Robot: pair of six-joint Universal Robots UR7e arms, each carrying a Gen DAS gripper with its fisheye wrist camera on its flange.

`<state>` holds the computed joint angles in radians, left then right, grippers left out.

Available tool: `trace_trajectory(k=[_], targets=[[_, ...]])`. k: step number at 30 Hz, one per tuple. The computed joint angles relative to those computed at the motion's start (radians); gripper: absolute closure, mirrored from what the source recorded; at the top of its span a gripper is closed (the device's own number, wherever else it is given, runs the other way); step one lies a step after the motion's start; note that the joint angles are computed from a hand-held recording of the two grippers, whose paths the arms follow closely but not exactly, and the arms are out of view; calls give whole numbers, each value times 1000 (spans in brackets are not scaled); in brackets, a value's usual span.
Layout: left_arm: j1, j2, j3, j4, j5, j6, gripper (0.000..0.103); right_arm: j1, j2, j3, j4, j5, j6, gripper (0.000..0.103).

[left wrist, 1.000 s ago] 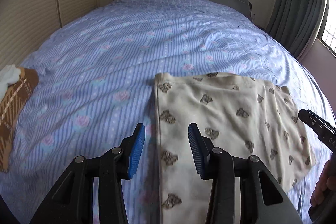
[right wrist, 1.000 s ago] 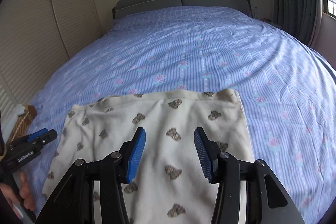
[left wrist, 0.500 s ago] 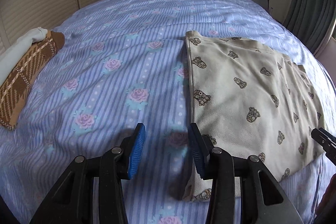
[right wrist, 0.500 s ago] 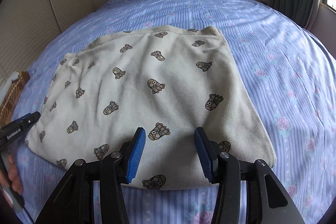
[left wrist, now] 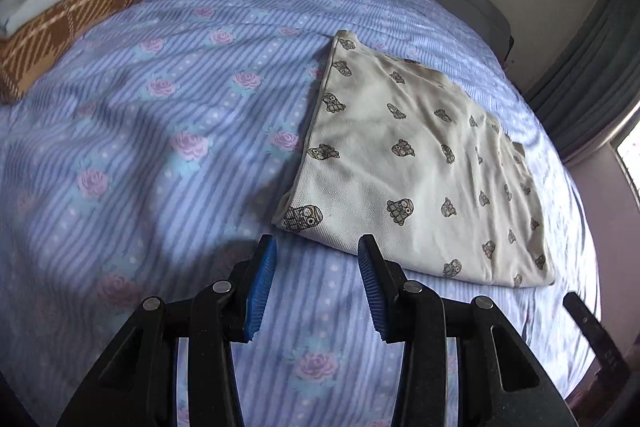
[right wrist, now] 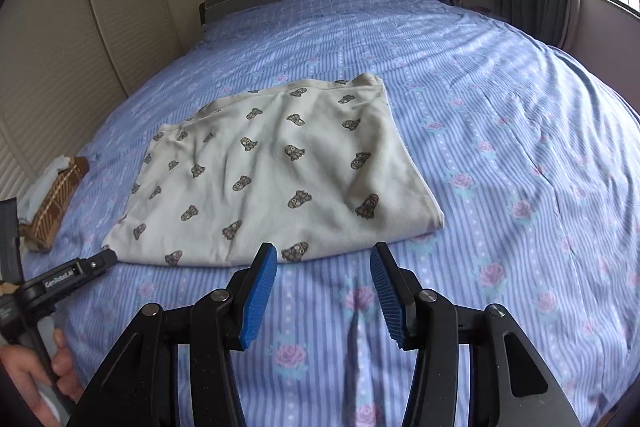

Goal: Fold small clothes
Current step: 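Grasp the folded shirt edge with the left gripper and lift it, then fold the lifted shirt half over onto the other half with the left gripper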

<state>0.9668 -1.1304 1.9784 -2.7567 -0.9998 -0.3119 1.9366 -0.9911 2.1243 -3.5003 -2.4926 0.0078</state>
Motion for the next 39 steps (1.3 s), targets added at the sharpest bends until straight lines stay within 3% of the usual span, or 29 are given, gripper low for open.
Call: trace_trajectory(k=[6, 14, 16, 20, 25, 33, 39], targets=[[26, 46, 4, -138, -62, -106, 63, 1, -23, 42, -10, 3, 38, 54], [32, 95, -25, -218, -29, -170, 93, -12, -35, 57, -26, 22, 55, 54], [15, 96, -28, -216, -4, -152, 95, -18, -41, 64, -35, 30, 60, 54], [-44, 114, -46, -260, 33, -56, 96, -33, -67, 86, -67, 38, 66, 54], [-142, 208, -145, -269, 44, 141, 96, -61, -136, 132, -100, 42, 88, 54], [-269, 425, -339, -193, -77, 406, 96, -112, -287, 231, -150, 45, 102, 54], [-315, 533, -355, -78, -123, 478, 96, -169, -399, 312, -142, 42, 141, 54]])
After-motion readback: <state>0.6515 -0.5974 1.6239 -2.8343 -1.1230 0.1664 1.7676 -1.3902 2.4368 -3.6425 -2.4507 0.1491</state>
